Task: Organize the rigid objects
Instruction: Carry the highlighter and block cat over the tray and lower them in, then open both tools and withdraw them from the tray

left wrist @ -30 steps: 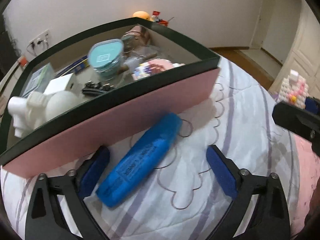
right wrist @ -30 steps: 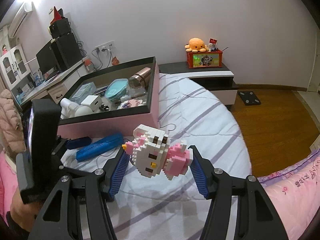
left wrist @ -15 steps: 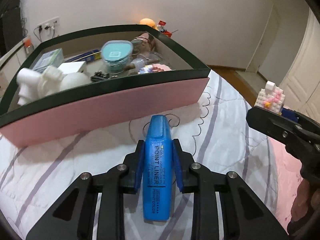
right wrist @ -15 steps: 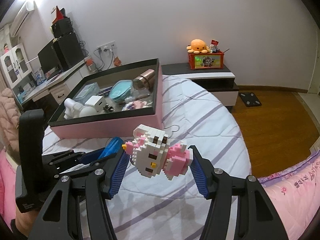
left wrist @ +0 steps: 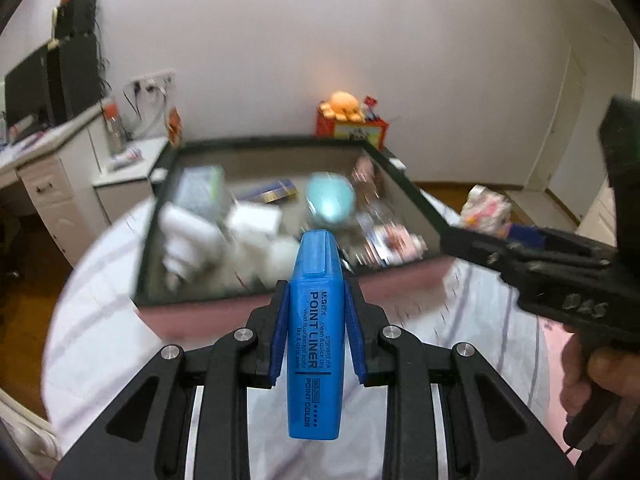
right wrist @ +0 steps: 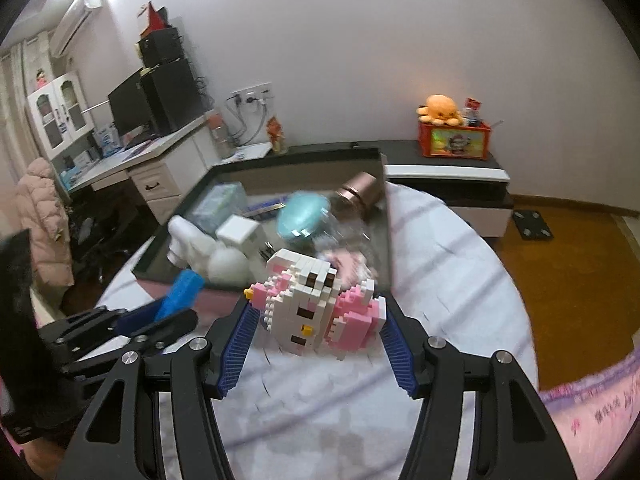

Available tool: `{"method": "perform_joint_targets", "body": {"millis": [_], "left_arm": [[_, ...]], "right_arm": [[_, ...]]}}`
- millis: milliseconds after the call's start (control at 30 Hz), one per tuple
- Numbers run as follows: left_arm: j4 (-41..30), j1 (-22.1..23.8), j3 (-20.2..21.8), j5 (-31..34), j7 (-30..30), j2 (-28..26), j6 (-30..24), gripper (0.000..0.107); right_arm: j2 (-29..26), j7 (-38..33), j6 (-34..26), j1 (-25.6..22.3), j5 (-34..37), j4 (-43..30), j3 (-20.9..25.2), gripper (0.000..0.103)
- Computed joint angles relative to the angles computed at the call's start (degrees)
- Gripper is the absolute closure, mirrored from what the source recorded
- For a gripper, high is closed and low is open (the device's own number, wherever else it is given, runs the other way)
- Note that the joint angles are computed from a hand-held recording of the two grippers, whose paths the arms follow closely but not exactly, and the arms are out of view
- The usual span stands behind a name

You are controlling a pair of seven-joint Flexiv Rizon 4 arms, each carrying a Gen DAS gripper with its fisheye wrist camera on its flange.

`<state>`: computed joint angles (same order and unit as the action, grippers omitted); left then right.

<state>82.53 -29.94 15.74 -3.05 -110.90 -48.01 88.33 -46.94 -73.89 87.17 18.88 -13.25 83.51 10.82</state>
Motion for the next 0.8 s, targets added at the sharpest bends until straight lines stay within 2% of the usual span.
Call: {"method": "perform_joint_targets", "body": {"millis": [100, 233, 333, 400, 500, 533, 567, 600, 667, 733, 800], "left_arm": [[-3.4, 1.3, 0.8, -0.4, 0.2, -0.8, -1.8, 0.08], [-9.4, 4.8, -1.1, -0.5, 1.2, -3.1, -5.9, 0.08], [-14.5, 7.5, -3.4, -0.3, 2.0, -5.6, -10.2, 0.08], [-17.4, 9.4, -5.6, -0.6, 2.6, -7.4, -13.0, 0.08], [-20.8, 10.9, -6.9, -0.1, 2.4, -9.7, -15.8, 0.08], [-21.3, 11.0, -6.9, 0.2, 2.0, -10.0, -16.3, 0.078], [-21.4, 10.7, -6.1, 0.8, 0.9, -10.1, -16.5, 0.074], [-21.2, 10.1, -4.8, 1.7, -0.6, -9.9, -16.8, 0.066], [-19.3, 8.9, -3.0, 3.6, -3.8, -9.0, -15.0, 0.02], [-16.4, 6.8, 0.6, 6.0, -8.4, -7.7, -11.0, 0.006], [-13.5, 5.4, 2.8, 7.5, -11.3, -6.2, -7.8, 0.004]], "right_arm": [[-3.4, -1.9, -5.7, -1.1, -0.6, -7.4, 3.0, 0.042], [-8.6, -5.0, -13.8, -1.1, 1.3, -18.0, 5.4, 0.042], [-12.4, -6.0, -19.6, 0.4, 2.4, -25.4, 4.3, 0.042], [-16.1, -6.9, -24.8, 0.8, 3.2, -31.8, 5.2, 0.042], [-18.5, -8.8, -28.7, 1.8, 5.6, -36.2, 4.4, 0.04], [-18.3, -8.6, -27.1, 2.6, 5.7, -35.5, 2.8, 0.04], [-18.1, -9.2, -27.3, 2.6, 6.5, -35.4, 2.6, 0.035], [-17.8, -10.1, -26.7, 2.4, 7.9, -34.9, 2.9, 0.021], [-16.4, -10.2, -23.6, 3.0, 9.0, -32.4, 1.1, 0.018], [-15.7, -9.9, -22.3, 3.1, 9.4, -31.1, 0.5, 0.015], [-14.2, -9.3, -19.7, 2.9, 10.4, -28.2, 0.4, 0.0]]}}
